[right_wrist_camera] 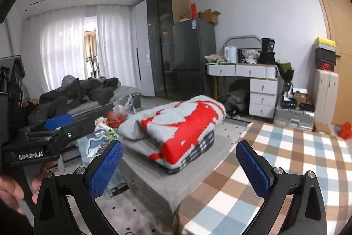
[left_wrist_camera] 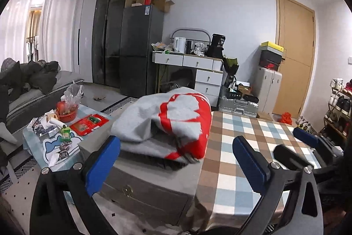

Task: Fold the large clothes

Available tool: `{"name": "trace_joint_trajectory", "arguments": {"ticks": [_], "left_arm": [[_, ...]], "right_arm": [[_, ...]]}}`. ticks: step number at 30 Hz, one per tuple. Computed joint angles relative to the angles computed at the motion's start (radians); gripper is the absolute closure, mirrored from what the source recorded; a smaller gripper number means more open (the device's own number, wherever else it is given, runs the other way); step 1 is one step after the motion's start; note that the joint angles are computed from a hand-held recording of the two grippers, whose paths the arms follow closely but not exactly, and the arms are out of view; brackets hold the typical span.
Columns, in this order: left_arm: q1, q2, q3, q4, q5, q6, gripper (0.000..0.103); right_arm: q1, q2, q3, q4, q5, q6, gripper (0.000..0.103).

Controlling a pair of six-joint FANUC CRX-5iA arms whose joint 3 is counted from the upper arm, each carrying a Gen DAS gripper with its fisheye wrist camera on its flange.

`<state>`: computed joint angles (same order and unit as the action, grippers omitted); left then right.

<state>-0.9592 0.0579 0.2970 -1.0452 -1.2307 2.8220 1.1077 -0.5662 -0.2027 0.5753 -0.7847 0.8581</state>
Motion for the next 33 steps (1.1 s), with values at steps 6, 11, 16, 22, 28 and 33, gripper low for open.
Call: {"name": "trace_joint_trajectory", "arguments": {"ticks": [6, 11, 16, 22, 28, 33], "left_arm": [[-0.035, 0.028, 0.012, -0.073, -0.044, -0.003, 0.003], [-0.019, 0.039, 0.006, -0.065, -0.025, 0.003, 0.003], [-0.022, 0.057, 0.009, -0.069, -0.029, 0.009, 0.003], [-0.038, 0.063, 0.01, -0.072, -0.04, 0.016, 0.003], [-0.056, 0.063, 0.014, -0.087, -0.067, 0.009, 0.003], [-0.065, 0.066, 0.017, -0.098, -0.078, 0.013, 0.003]], "right_arm": [[0.084, -0.042, -0.104, 0.182, -0.035, -0.113, 0.0], [0.071, -0.065, -0.13, 0.155, -0.029, -0.157, 0.0], [0.06, -0.071, -0.142, 0.149, -0.032, -0.167, 0.0], [0.068, -0.083, -0.154, 0.175, -0.029, -0.197, 0.0], [0.084, -0.095, -0.163, 0.185, -0.042, -0.216, 0.0], [0.098, -0.099, -0.164, 0.191, -0.047, -0.221, 0.0]]}}
